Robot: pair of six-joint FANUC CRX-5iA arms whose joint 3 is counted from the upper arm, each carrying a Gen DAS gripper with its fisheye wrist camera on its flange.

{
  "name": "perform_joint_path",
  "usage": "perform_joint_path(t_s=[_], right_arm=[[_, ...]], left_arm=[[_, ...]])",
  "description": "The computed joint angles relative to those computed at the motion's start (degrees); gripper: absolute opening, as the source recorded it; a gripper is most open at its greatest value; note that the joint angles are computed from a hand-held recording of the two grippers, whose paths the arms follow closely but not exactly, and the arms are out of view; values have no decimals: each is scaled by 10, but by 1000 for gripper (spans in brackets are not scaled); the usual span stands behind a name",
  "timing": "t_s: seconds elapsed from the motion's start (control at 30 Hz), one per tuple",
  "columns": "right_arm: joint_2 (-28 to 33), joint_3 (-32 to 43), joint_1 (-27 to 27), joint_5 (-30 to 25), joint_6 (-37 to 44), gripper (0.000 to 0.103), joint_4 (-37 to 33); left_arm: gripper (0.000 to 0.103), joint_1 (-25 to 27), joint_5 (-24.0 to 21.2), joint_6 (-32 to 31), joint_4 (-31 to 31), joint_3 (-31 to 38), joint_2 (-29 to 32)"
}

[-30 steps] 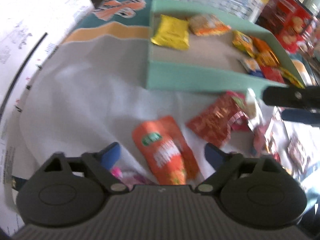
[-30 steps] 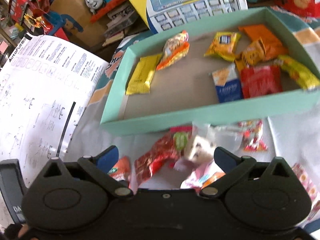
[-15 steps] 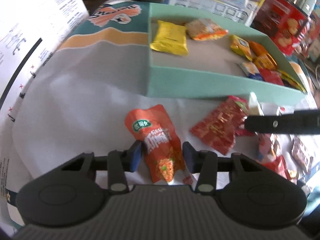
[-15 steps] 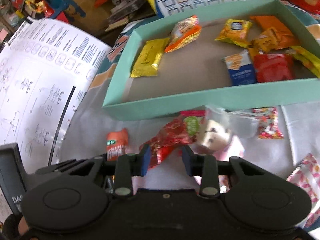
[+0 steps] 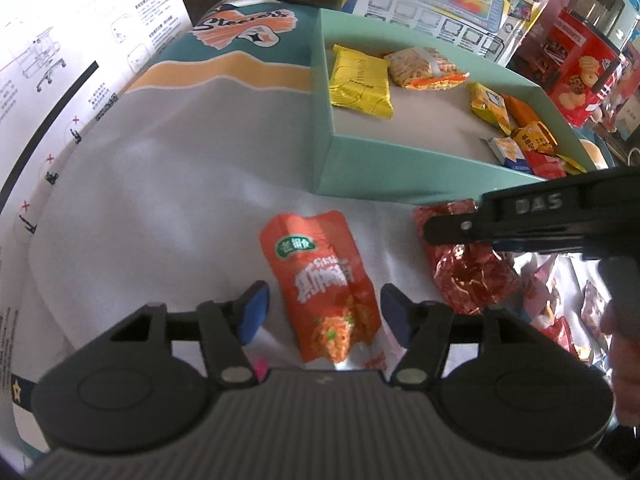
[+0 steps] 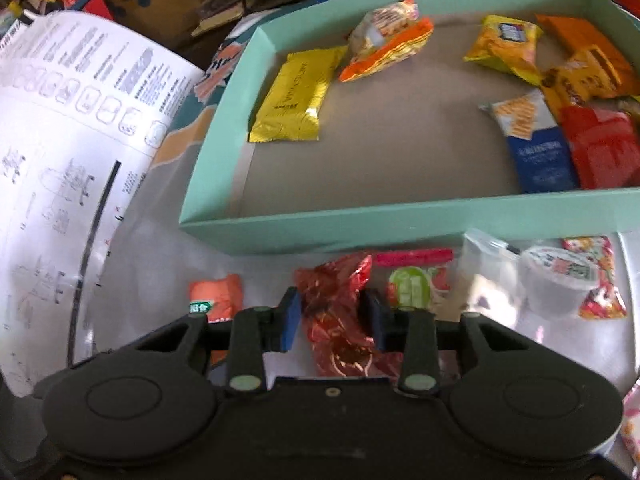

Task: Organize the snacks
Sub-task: 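Grasp the orange snack bag with the left tool while the right tool grasps a red foil candy, then carry the orange bag into the green box with the left tool while the right tool drops the red candy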

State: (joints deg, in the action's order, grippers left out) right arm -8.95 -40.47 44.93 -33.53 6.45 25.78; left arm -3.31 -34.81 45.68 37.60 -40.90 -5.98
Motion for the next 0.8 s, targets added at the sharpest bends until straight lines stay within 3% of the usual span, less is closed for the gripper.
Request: perform_joint_path(t_s=[0.27, 0.3, 0.37, 0.4, 0.47, 0.57, 0.8], right_arm=[[-15, -7, 26, -13, 44, 38, -6], [-15, -10, 29, -13, 41, 38, 3], [-13, -12, 36, -18, 44, 35, 18], [-9, -14, 43, -26, 45, 29, 38], [-7, -23, 54, -31, 38, 28, 72], [-25, -29, 58, -24, 36, 28, 59], [-111, -64, 72, -34, -3, 28, 76]], left_arm=[[63, -13, 12, 20, -39, 7, -2], [51, -16, 19, 26, -50, 8, -4], [38, -23, 33, 50, -83, 11, -9], [34, -22, 33, 54, -83, 11, -9], [31, -16, 27, 55, -69, 9, -9], [29, -5, 16, 62, -62, 8, -13], [25, 14, -8, 1, 4, -7, -45]])
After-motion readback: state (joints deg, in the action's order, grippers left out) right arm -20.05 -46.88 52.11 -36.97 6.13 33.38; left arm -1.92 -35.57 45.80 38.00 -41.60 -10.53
